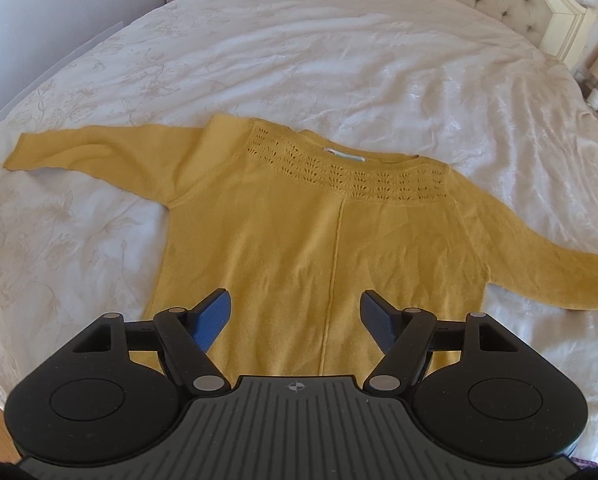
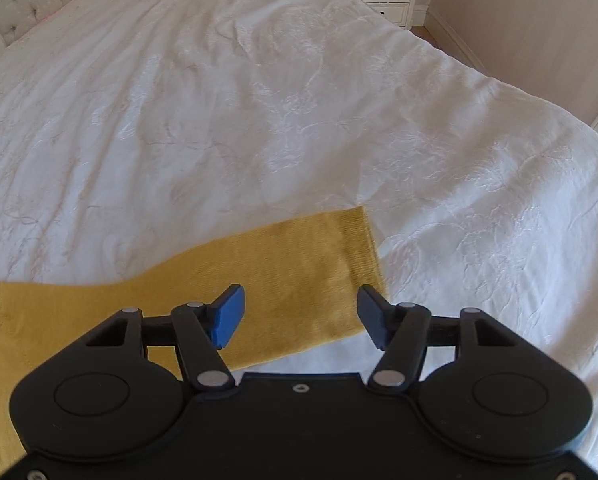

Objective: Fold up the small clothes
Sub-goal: 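Grasp the cuff of the sleeve nearest the right gripper, then lift the sleeve with the right gripper and fold it across the sweater body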

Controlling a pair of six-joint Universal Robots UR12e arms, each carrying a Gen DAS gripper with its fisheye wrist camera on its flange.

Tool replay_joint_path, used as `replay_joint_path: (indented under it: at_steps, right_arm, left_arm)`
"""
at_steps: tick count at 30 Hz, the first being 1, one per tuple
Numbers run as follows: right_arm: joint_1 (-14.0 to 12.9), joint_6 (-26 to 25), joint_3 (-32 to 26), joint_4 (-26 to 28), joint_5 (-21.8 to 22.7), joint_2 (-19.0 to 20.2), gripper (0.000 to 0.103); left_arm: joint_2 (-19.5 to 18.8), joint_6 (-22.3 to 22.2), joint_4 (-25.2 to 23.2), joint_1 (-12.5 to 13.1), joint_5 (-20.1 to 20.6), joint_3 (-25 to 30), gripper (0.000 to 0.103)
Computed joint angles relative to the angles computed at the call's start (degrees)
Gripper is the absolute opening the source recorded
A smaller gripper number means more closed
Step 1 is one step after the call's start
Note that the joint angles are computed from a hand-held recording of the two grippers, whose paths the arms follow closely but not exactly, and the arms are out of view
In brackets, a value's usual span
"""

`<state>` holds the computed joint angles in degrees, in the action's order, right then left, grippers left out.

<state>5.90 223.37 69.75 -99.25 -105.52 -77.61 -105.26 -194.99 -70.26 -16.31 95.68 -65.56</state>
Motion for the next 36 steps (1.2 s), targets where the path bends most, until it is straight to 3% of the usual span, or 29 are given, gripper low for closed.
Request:
replay_joint_path:
  at_steps: [5,9,11,13,17,22,27,32,36]
  right_arm:
    - [-2.8,1.1,3.7,-1.8,5.0,-1.8,0.066]
    - [-4.2,3.2,7.3,-6.6,10.3,-3.4,0.065]
    - [-4.2,3.5,8.0,-7.9,11.0,-3.6,0.054]
    - [-4.1,3.3,8.5,-9.3,12.1,-3.8,0.015]
    - [-2.1,1.8,6.0,-8.8,8.4,-2.7,0.014]
    - [1.4,-0.8,0.0,-11.9,6.1,0.2,0.014]
    - [5.5,-4.4,-10.1,-14.0,6.3,6.1,0.014]
    - [9.8,-6.3,-22.0,-15.2,8.6,13.7,0.014]
    - [12.8,-7.5,-32.2,-15.6,13.0,20.8,0.014]
  left_arm:
    - [-0.2,-0.4,-1.1,-0.4,1.5,0.5,0.071]
    - [-0.2,-0.3,-1.4,-0.5,2.1,0.5,0.071]
    - [-0.1,-0.2,-1.5,-0.4,2.2,0.4,0.071]
    - [0.0,0.0,-1.4,-0.3,1.9,0.2,0.071]
    - [0.4,1.0,-0.9,0.3,0.9,-0.6,0.071]
    - [0.5,3.4,-0.9,1.8,-1.3,-1.4,0.071]
    - [0.8,6.1,-1.1,4.2,-4.2,-2.3,0.071]
    - [1.3,8.9,-0.4,6.9,-5.1,-3.4,0.071]
    - [1.8,11.5,0.0,9.2,-4.8,-4.3,0.071]
